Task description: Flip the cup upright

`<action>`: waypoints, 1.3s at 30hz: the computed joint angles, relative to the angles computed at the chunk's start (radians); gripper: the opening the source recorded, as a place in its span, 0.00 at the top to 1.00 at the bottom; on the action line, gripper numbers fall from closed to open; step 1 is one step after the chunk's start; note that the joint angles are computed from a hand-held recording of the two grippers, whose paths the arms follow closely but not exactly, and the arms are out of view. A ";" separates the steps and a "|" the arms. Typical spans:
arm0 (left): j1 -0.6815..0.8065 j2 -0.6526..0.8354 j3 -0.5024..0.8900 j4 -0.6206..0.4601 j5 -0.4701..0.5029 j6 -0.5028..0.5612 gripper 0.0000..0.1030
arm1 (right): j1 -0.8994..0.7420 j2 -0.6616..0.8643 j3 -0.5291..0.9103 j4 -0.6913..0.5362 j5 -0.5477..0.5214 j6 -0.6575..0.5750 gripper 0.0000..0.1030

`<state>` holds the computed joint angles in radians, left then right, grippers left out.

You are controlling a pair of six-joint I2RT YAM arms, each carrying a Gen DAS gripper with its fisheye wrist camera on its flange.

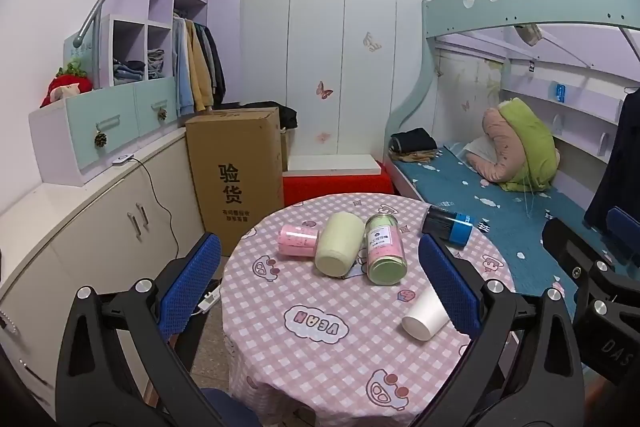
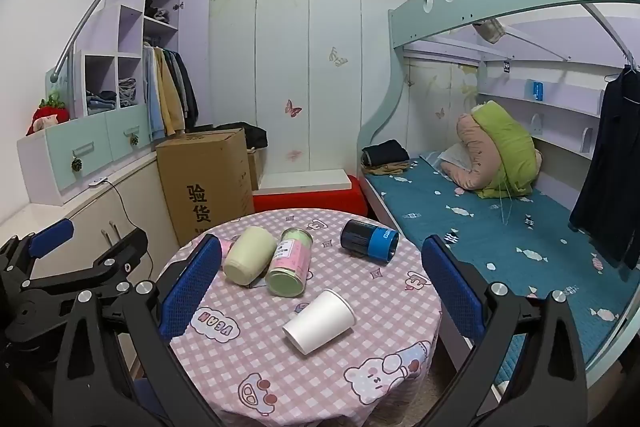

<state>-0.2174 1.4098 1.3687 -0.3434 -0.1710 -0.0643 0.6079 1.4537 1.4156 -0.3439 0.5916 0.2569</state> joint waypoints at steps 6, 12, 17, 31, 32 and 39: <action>0.000 0.002 0.004 -0.005 0.002 0.006 0.04 | -0.002 0.004 0.005 -0.004 0.000 -0.006 0.06; -0.001 0.014 0.013 0.001 -0.001 0.003 0.04 | 0.004 0.015 0.015 -0.013 0.000 0.000 0.06; -0.004 0.023 0.011 0.015 -0.004 0.000 0.04 | -0.002 0.006 0.004 -0.002 -0.007 -0.003 0.06; 0.010 -0.001 0.006 0.004 0.012 0.009 0.04 | 0.005 0.014 0.018 -0.008 0.003 -0.002 0.06; 0.010 -0.001 0.004 0.005 0.012 0.009 0.04 | -0.004 0.015 0.019 -0.007 -0.005 -0.005 0.06; 0.005 0.001 0.019 -0.002 0.006 0.010 0.04 | 0.000 0.016 0.019 -0.004 0.000 -0.002 0.06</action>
<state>-0.2129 1.4108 1.3873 -0.3455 -0.1653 -0.0546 0.6080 1.4693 1.4346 -0.3480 0.5918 0.2546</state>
